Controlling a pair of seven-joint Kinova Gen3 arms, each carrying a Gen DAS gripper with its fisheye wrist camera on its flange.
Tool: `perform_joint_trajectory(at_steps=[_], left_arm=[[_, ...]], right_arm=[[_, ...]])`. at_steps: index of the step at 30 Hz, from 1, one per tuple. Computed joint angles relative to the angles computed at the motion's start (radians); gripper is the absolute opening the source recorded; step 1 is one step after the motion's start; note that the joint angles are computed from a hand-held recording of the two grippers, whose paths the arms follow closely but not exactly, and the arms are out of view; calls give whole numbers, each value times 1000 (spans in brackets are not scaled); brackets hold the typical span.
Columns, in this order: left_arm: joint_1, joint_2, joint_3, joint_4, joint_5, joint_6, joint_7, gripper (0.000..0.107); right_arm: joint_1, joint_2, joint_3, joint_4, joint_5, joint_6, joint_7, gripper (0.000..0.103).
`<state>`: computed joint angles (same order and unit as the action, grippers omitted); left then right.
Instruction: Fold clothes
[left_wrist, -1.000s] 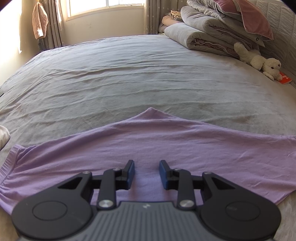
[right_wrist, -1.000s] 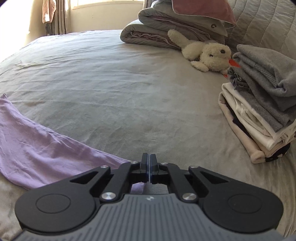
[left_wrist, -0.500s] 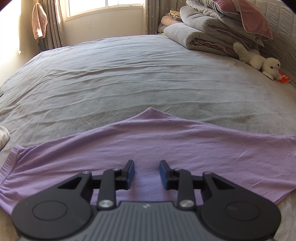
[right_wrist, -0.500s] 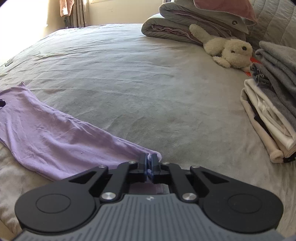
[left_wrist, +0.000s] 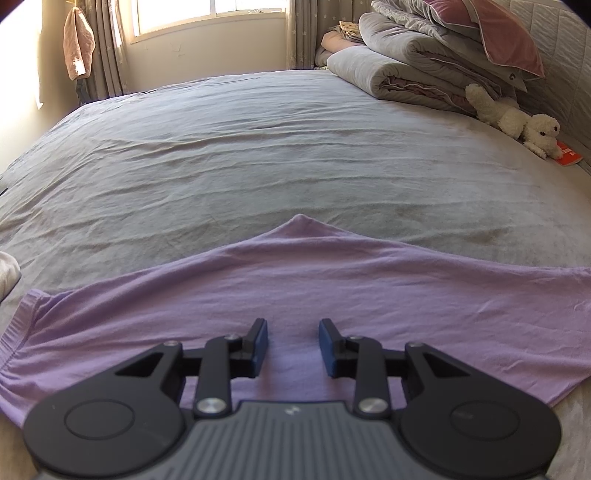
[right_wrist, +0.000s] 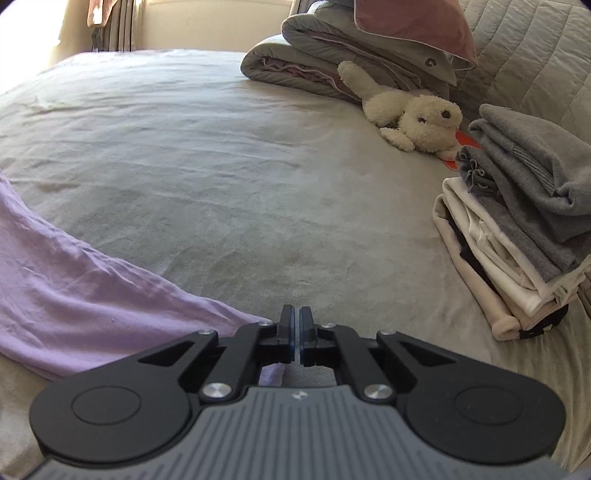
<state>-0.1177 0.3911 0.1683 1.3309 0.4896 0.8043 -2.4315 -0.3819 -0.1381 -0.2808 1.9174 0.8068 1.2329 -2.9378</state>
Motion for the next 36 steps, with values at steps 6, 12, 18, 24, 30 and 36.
perform_joint_trajectory(at_steps=[6,12,18,24,30,36], left_arm=[[-26,4,17,-13,40,45,-31,32],[-55,-15,31,19,120,68,-138,32],[-41,-25,12,37,130,62,-176,32],[-49,-23,8,31,147,79,-201,33],[-37,-21,1,26,133,89,-193,33],[-37,-21,3,30,126,96,-221,35]], right_arm=[[9,-76,-52,33,-46,-26,-157,37],[-9,-69,-81,34,-121,-8,-199,37],[11,-73,-67,43,-116,-76,-197,2],[128,-163,-242,76,-46,-32,-406,2],[34,-131,-116,84,-74,-63,-380,2],[137,-223,-206,172,65,-215,-519,2]])
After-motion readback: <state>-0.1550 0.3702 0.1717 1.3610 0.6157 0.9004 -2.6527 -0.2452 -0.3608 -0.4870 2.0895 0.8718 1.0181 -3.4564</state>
